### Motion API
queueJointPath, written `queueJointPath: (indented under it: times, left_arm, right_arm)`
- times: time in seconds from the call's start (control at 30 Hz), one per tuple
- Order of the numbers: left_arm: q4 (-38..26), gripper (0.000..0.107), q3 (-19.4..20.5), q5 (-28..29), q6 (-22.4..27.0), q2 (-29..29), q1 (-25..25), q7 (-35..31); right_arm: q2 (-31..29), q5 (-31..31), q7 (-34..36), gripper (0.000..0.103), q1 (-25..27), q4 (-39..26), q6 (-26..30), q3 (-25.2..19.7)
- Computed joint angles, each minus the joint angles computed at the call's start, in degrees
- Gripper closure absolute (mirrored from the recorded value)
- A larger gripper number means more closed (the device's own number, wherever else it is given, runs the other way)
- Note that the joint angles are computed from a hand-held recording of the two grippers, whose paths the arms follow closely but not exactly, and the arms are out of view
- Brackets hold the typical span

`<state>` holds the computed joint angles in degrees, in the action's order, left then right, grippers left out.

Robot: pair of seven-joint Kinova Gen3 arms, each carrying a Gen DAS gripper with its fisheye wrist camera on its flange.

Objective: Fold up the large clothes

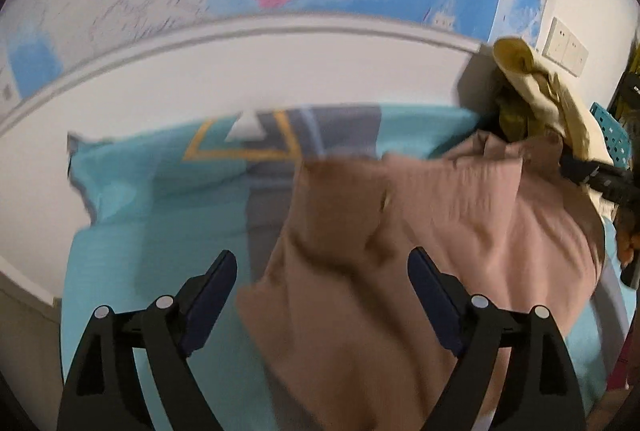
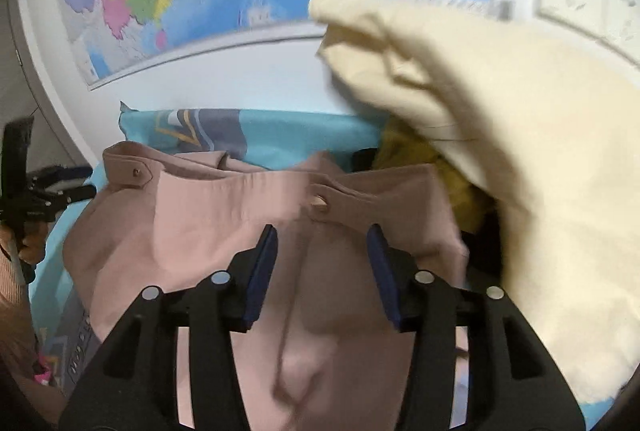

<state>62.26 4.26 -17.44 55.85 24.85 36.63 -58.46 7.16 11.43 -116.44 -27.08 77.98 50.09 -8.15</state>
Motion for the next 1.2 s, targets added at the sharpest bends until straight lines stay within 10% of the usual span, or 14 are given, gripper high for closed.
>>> queueJointPath:
  times: [0.17,0.4,0.53,0.63,0.67,0.73,0.9,1.2]
  left_arm:
    - [11.85,0.021,2.68,6.91,-7.92,-5.2,-3.76,-1.68]
    - [21.7,0.014,4.45,9.42,-14.53,-9.16,-3.93,-4.41]
    - [23.54,0.015,6.01,10.52,-16.79,-8.66,-4.25,-6.49]
    - [22.56,0.03,2.75,9.61,-17.47,-6.63,-0.39,-4.9]
    - [23.17,0.037,1.56,10.07,-19.09,-6.83,0.54,-4.76]
    - [23.84,0.064,1.6,13.8,-20.37,-7.5,-0.76,-4.04]
    - [27.82,0.092,9.39,25.13,-21.9,-12.8,-11.68,-8.32]
    - [35.42,0.085,9.28,29.73,-21.82,-17.06,-12.1,-7.69]
  right_arm:
    - [-4.92,1.58,-5.19,0.024,-0.73,7.11,-1.07,0.2]
    - [-13.3,-12.55,-1.23,0.013,-8.92,21.74,-8.73,12.4]
    - [-14.32,-18.83,4.0,0.012,-1.4,26.62,-12.38,5.45]
    - [-12.68,-24.3,9.37,0.042,5.22,27.52,-15.98,0.01]
    - [-12.27,-26.63,11.7,0.071,5.62,27.53,-16.8,0.15]
    - [-11.4,-31.29,14.52,0.085,3.56,26.52,-15.73,3.6]
    - [-17.61,-42.3,25.03,0.094,2.1,26.32,-12.49,8.75]
    - [-20.96,-36.2,17.2,0.09,10.27,25.53,1.27,3.0]
